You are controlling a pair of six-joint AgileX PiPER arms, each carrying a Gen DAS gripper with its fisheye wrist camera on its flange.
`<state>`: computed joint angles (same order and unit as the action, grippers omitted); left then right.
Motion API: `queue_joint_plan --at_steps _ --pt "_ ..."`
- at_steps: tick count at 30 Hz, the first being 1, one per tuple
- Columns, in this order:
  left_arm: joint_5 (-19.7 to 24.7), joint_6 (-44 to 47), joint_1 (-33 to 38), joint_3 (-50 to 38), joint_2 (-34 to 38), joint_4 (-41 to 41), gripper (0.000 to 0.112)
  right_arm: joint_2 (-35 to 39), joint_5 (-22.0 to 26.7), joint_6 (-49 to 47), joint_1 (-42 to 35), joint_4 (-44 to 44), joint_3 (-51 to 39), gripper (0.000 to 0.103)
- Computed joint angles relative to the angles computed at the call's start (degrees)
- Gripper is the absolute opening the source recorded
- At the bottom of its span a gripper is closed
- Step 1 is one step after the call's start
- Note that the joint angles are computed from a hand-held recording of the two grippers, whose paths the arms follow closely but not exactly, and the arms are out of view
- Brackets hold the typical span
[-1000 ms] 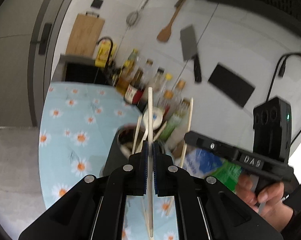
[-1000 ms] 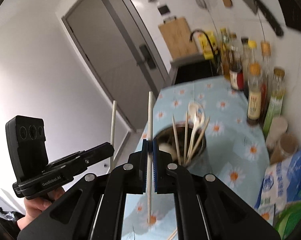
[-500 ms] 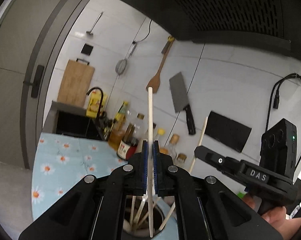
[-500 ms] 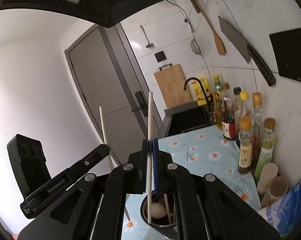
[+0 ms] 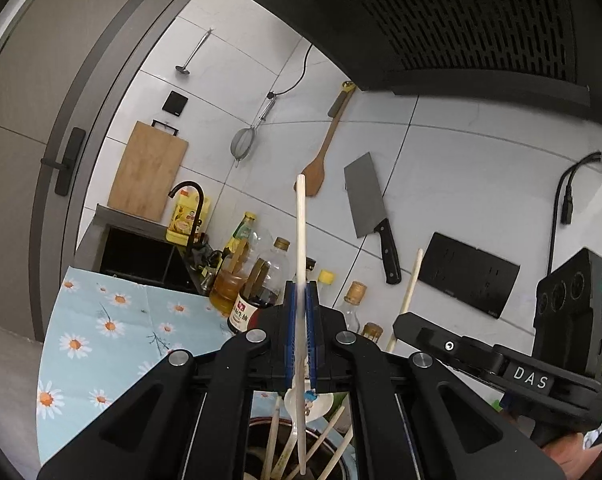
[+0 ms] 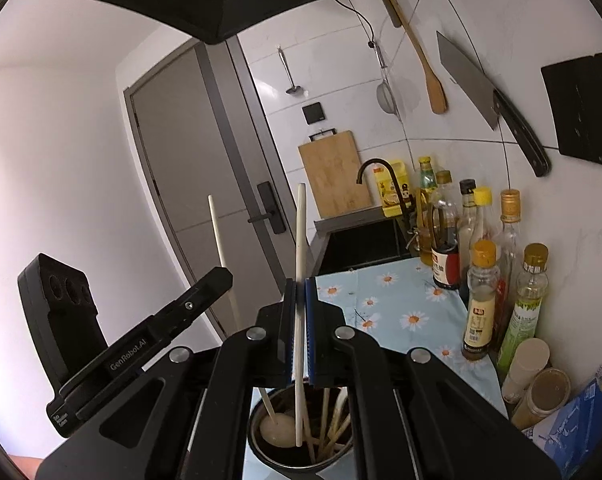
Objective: Organize utensils
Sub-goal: 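Lower the chopsticks into the holder and open both tools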
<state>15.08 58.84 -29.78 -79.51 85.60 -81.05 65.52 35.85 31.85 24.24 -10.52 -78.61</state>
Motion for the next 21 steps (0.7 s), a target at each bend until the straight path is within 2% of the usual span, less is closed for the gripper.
queue_joint_plan --at_steps 2,9,10,11,12,15,21 --pt "-0.2 3.4 -0.3 1.2 0.0 -2.9 0.004 -0.1 0.0 1.2 0.7 -1.1 0.7 0.006" --pt "-2.0 5.4 -1.4 4.9 -0.8 -4.0 0.004 0.2 1.7 3.8 3.2 -3.3 2.0 0.006" --pt "-2.1 3.5 -1.4 5.3 -1.0 -2.1 0.005 0.2 2.0 2.7 2.8 -1.6 1.9 0.008" --pt "-1.8 1.8 -1.3 5.5 -1.1 -0.6 0.005 0.2 2.0 1.0 1.8 1.3 1.8 0.025" --pt "-1.0 -1.5 -1.0 5.6 -1.3 2.6 0.005 -0.1 1.5 -0.1 0.7 4.0 2.3 0.033" --pt "-1.1 -4.2 -0.9 7.1 -2.6 5.0 0.027 -0.8 1.1 0.1 -0.2 5.3 3.1 0.036" --pt "-0.4 -4.4 -0.3 9.1 -4.9 5.2 0.027 -1.6 2.1 1.2 -0.4 5.7 2.9 0.036"
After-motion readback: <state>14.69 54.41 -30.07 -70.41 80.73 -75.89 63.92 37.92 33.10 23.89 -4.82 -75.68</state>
